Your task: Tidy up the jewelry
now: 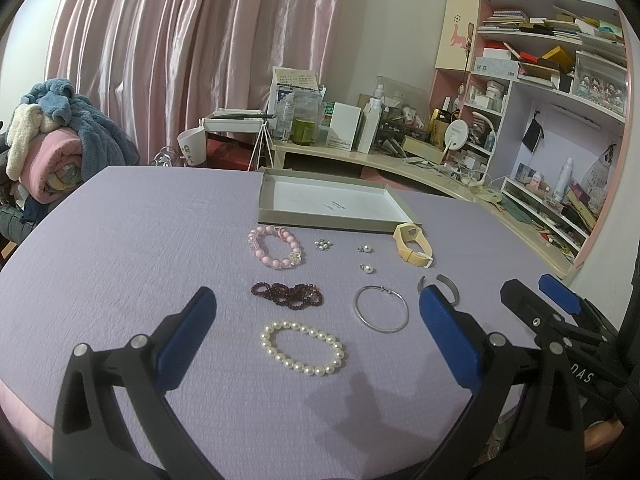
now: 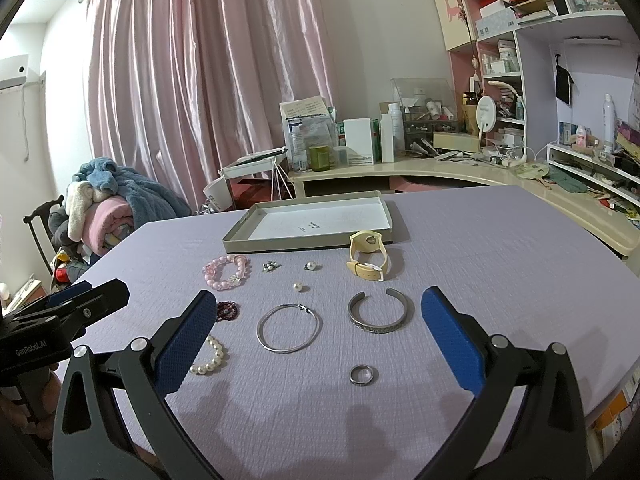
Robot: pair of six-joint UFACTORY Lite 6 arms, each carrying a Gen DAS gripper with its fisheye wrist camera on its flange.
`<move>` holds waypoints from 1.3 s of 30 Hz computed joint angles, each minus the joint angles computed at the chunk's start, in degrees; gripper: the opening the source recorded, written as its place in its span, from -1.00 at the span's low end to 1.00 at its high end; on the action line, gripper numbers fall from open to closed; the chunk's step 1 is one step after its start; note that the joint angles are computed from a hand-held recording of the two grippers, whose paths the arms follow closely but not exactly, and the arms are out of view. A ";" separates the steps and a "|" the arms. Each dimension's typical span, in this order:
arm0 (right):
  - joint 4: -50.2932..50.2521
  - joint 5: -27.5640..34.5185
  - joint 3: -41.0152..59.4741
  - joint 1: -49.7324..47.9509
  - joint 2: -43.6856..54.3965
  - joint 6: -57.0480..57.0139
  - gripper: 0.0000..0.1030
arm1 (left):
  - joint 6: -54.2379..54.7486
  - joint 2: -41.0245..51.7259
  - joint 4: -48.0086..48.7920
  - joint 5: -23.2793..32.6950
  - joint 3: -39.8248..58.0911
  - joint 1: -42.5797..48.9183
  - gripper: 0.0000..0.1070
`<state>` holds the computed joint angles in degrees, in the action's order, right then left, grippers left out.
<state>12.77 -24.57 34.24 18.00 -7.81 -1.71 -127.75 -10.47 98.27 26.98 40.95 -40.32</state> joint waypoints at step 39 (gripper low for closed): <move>-10.52 3.91 6.23 -6.01 9.33 7.47 0.97 | 6.09 2.02 -6.48 -4.54 1.76 4.53 0.89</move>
<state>2.25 -20.66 40.47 11.99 1.52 5.75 -121.65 -8.45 91.79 22.44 42.70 -35.79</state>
